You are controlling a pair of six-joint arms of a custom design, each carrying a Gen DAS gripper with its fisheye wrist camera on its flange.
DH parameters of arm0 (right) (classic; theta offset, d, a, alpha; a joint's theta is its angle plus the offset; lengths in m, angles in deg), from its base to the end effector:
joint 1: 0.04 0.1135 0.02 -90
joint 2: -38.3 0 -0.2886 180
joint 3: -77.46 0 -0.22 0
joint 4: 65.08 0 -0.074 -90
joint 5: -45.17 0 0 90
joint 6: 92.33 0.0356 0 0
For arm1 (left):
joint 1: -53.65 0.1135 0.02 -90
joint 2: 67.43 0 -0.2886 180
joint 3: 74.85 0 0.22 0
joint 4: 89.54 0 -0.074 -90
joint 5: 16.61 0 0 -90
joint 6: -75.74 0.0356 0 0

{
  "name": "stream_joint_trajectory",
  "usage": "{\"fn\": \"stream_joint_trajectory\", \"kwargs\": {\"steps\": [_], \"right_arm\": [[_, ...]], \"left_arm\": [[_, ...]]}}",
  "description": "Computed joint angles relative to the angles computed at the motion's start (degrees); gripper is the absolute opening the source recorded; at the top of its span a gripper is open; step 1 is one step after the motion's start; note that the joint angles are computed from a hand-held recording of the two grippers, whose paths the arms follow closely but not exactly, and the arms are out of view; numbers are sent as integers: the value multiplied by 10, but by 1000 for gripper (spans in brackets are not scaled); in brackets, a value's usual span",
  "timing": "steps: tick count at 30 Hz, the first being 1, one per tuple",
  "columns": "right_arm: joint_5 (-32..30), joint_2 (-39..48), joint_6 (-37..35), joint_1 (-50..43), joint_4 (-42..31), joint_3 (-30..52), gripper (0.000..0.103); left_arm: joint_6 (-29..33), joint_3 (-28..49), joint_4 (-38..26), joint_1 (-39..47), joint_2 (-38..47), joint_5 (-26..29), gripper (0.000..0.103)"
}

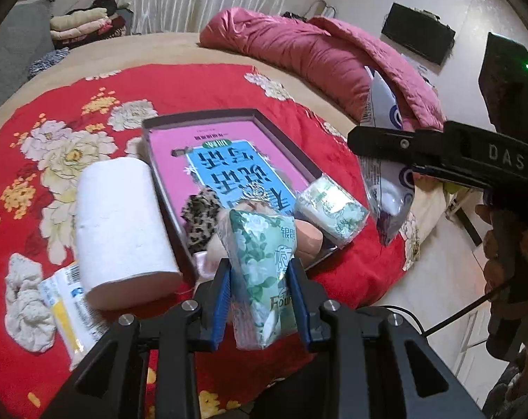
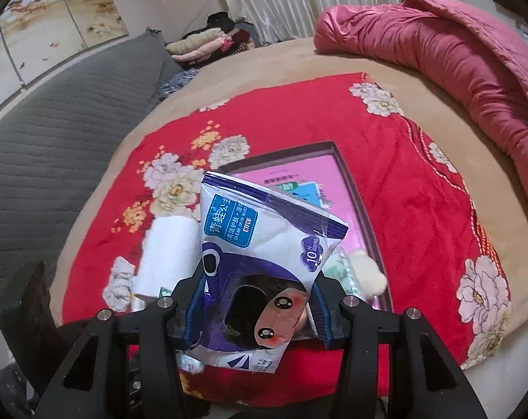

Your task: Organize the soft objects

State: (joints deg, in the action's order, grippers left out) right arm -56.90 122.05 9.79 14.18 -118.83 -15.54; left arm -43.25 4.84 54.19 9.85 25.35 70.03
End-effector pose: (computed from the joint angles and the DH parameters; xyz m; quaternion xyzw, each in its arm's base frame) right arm 0.2671 0.0754 0.3289 -0.0527 0.9352 0.1729 0.3047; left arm 0.2321 -0.2197 0.2688 0.1107 0.9309 -0.1838 0.2957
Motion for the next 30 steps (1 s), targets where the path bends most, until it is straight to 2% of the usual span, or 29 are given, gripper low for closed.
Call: {"fn": "stream_joint_trajectory", "kwargs": {"steps": [9,20,30], "right_arm": [[8,15,-4,-5,37,-38,52],[89,75,-24,24,69,-43,52],[102,106,-28,29,94,-43,52]], "left_arm": [[27,38,6,4,62,8,32],[40,58,27,33,109,19,32],[56,95,24,47,145,8,32]]}}
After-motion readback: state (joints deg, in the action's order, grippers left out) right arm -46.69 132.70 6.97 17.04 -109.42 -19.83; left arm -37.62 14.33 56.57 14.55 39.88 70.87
